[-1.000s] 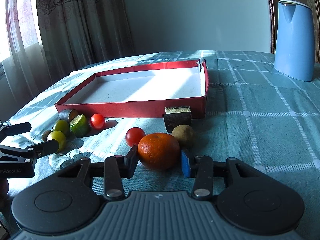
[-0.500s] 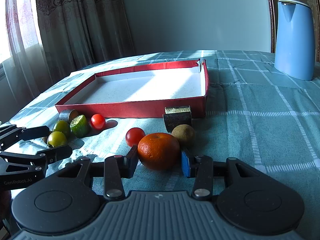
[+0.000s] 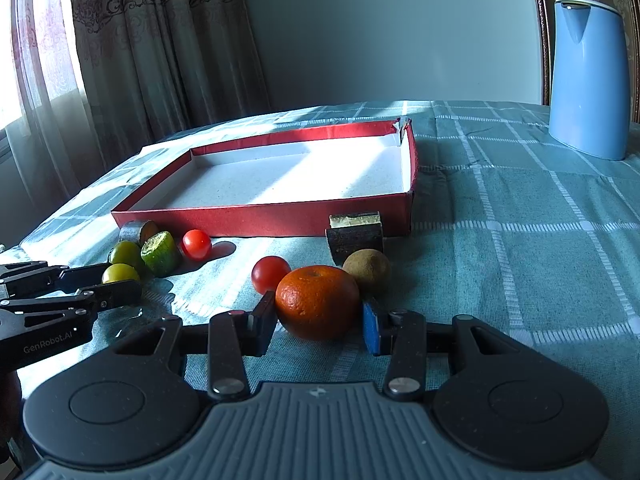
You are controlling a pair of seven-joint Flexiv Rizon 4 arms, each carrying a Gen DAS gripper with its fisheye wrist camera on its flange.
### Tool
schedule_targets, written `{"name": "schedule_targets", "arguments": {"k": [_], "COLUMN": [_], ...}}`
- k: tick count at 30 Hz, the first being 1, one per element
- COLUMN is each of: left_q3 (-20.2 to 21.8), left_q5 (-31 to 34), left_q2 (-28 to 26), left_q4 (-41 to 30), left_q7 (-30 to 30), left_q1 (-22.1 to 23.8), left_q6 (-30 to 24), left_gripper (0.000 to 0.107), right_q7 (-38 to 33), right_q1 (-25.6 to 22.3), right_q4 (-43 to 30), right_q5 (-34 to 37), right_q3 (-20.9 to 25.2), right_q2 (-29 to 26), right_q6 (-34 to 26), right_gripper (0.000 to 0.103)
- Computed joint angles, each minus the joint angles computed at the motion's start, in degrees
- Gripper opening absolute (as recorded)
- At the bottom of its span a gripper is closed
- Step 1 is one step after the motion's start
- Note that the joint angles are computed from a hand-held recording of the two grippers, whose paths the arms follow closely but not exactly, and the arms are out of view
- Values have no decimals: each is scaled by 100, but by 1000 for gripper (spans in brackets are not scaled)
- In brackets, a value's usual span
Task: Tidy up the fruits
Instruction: 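Close the right tool on the tangerine while the left tool grasps the green tomato, then carry the tangerine into the tray and open the right tool while the left releases the tomato there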
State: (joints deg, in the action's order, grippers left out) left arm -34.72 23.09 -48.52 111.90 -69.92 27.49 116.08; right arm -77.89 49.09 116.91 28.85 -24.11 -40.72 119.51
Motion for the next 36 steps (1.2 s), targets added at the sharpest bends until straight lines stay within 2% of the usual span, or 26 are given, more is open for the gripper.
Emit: {"name": "schedule_targets", "arguments": {"k": [3,4,6,10,15,19,22,24,27,31,36], "left_q3": [-227,-416,-815,-1218,-1198,-960,-584,-478,98,606,961], "left_q5": [72,128,207,145,-165,-633,-1043,-1310,-1786,-2276,-2801], "left_q2": [-54,-99,-205,-257,-274,-386,-453,-553,-618,-715,-788], "left_q4": [33,60,118,127,-273,-918,-1458,-1793,-2293,-2766,-3110], "left_q7": [-17,-13,84,298,470,555,637,709,792,918,1099], "left_q1": [211,377,707,965,685,161,-356,-571,-1150,-1632,-1973], "left_q6": [-103,-195,-365,-384,-463,-728,-913,-1156,-1279,-1586,-1978], "left_gripper": [30,30,30,30,30,30,30,30,30,30,30], "right_q7": [-21,-46,-161,-487,-740,-364,28,261,619,861,1185], "right_q1": [-48,-40,121,364,937,1180,1092,833,512,-44,-133], "right_q4": [15,21,22,-42,-460,-1023,-1519,-1866,-2345,-2830,-2877], "right_q5": [-9,10,157,365,691,586,296,27,-346,-812,-1220], "right_q3": [66,69,-62,-297,-1254,-2077,-2428,-2378,-2327,-1847,-1840], "right_q2": [11,7,-37,-32,-364,-920,-1289,-1365,-1549,-1496,-1543], "right_q6": [86,132,218,227,-181,-875,-1491,-1867,-2414,-3014,-3078], "right_gripper": [42,42,42,42,42,42,42,42,42,42,42]}}
